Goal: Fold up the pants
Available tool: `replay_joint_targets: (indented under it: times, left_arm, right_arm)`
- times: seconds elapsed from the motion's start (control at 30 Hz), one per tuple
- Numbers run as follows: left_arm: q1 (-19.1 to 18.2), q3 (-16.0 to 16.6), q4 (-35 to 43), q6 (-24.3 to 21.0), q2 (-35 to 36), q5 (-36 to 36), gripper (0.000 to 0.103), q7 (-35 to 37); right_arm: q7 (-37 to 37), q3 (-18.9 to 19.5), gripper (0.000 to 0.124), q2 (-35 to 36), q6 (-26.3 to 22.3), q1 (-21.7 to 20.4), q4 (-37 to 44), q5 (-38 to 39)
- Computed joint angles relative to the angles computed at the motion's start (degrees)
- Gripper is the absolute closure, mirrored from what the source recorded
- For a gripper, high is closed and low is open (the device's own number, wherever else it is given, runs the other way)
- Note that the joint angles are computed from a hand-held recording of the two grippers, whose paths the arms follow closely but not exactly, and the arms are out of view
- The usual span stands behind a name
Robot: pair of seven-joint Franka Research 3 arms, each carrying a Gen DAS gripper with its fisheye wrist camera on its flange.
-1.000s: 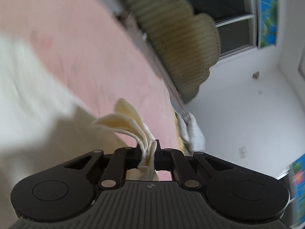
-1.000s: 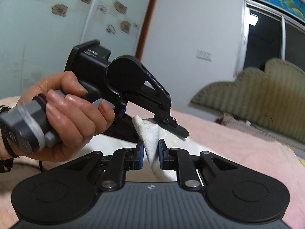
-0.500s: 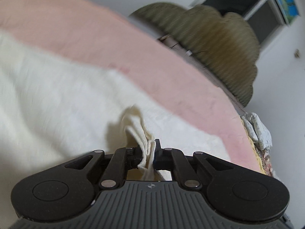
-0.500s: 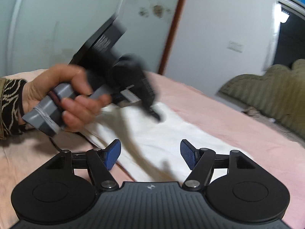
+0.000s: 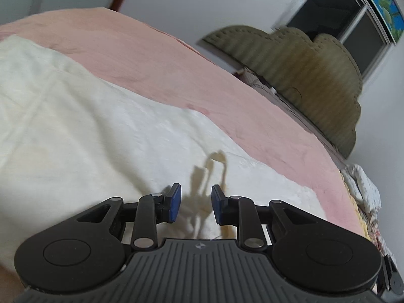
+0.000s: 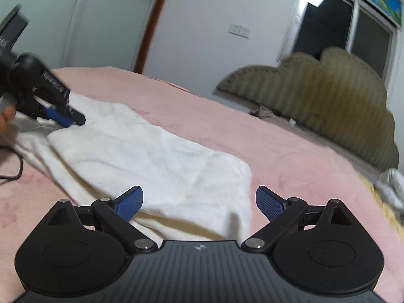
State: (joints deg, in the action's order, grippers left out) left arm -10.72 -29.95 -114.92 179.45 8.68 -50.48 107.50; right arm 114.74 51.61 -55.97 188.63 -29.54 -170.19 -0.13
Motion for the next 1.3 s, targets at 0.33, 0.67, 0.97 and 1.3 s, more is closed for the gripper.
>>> replay_joint_targets:
  times: [0.33,0.67,0.97,1.3]
  left_arm:
    - [-2.0,4.6,-1.5,-9.7,-6.2,-15.1,0.073,7.6]
    - [-6.6,12.2,0.0,-25.7,-6.8,-24.6,0.061,12.3]
    - [-8.1,11.3,3.4,-23.8,-3.3,-25.1,0.089,11.9]
    - [-10.6,10.0,6.5,-19.6,-3.6,-31.9,0.095,24.7]
  right_arm:
    - [-14.6,15.0,0.057,4.5,12.1,-10.5,7.8,-1.9]
    - [-18.0,16.0,0.083,12.8,12.8,-11.5,10.1,5.0]
    - [-20.4,8.6,0.082,17.9,14.7,-3.6,8.0,13.1]
    - [-22.3,15.6,0.081,13.7,12.6,-10.9,10.3,16.7]
